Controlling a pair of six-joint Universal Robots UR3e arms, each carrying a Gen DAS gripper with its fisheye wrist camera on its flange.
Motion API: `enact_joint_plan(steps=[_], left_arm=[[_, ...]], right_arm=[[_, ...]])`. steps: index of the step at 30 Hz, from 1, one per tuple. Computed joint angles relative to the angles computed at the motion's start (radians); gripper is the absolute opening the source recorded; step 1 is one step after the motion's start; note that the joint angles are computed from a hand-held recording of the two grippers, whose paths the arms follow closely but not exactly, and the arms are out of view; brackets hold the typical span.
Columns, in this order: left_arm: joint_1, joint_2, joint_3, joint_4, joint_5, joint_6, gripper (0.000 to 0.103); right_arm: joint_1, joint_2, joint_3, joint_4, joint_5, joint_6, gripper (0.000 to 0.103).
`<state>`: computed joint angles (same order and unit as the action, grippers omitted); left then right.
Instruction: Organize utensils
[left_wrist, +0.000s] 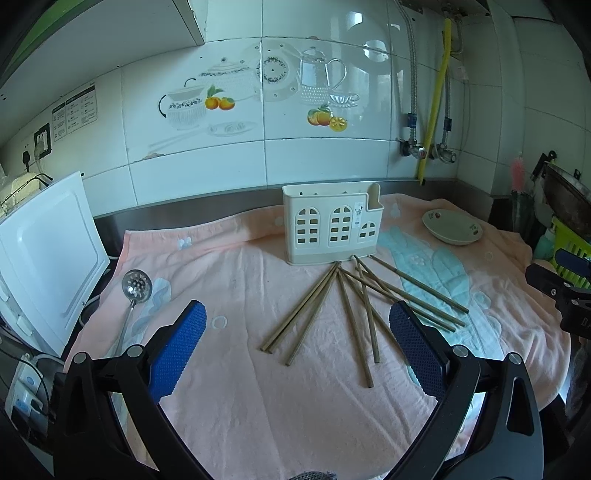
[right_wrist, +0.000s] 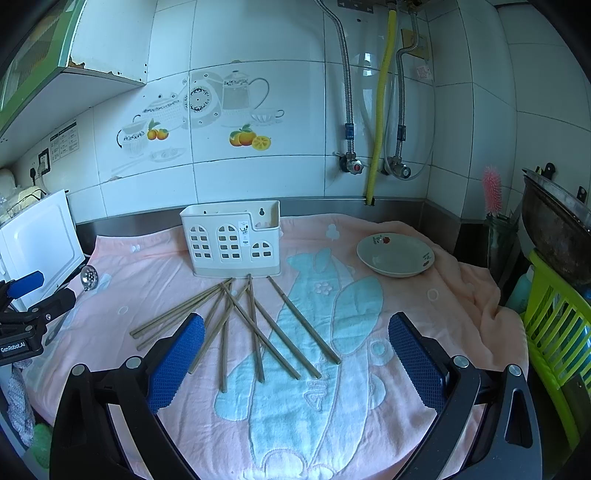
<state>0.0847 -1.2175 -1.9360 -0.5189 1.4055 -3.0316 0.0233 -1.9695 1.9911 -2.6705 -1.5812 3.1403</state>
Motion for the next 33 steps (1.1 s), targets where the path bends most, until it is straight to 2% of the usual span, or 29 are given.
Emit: enact_joint_plan(steps=[14,33], left_arm=[[-0.019,-0.052,0.021,0.001,0.019,-0.003,0.098],[0.042,-0.135,0.037,-0.022,-0.040,0.004,0.098]], right_arm=[[-0.012,0.031,-0.005,-0.011,0.018,-0.004,0.096],[-0.028,0.123,-0.001,-0.065,0.067,-0.045,0.096]])
